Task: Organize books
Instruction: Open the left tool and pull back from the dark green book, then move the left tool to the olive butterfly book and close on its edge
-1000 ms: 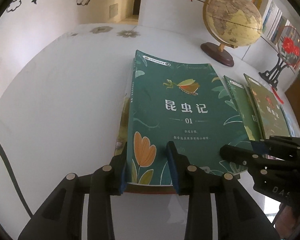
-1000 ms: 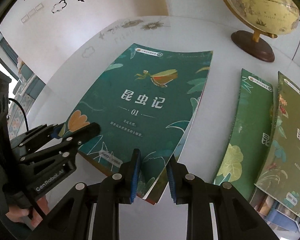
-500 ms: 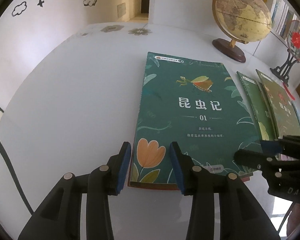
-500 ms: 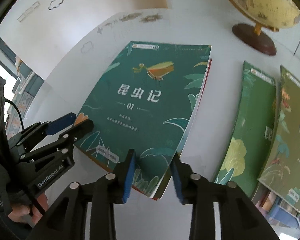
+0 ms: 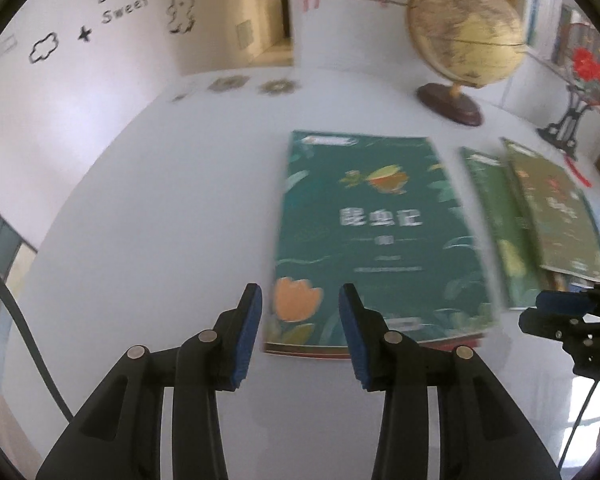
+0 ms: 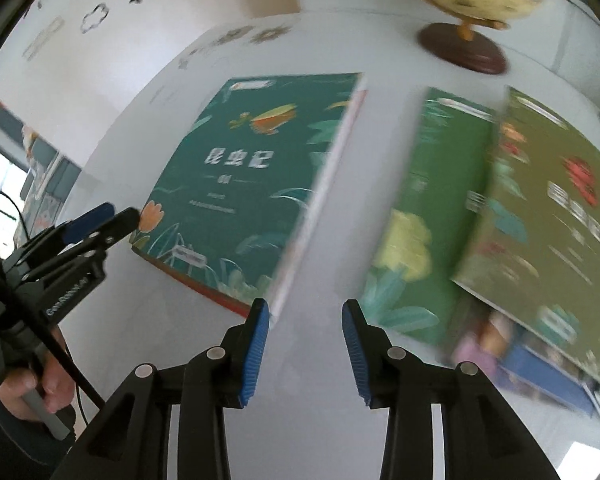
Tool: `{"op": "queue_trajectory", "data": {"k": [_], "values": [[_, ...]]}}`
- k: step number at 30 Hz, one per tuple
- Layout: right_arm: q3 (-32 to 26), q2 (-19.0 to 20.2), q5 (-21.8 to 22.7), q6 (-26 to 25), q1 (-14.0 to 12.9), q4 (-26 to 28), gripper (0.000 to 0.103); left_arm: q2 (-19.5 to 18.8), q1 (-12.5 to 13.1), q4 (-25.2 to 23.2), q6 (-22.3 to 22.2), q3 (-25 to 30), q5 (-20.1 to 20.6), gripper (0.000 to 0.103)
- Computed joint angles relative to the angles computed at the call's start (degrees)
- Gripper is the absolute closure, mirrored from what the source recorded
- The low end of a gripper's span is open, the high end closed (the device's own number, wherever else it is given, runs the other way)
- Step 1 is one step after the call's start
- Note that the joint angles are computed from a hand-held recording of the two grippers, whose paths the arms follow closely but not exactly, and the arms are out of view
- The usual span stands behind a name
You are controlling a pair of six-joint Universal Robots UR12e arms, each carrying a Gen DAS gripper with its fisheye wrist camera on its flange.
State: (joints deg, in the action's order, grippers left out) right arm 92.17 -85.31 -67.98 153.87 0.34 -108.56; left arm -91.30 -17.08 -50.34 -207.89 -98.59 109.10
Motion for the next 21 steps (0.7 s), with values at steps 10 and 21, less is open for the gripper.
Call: {"op": "queue_trajectory", "data": {"k": [10,21], "values": [[3.1,-5.1,-0.6,7.0,-6.1,-4.9,0.066,-5.2,-2.7,6.6,6.2,6.7,-16.2,0.042],[3.1,-6.5,-1.2,14.2,-12.7,-13.6,0.051,-11.5,-6.0,10.1,10.0,15.2,-17.9,0.022]]}}
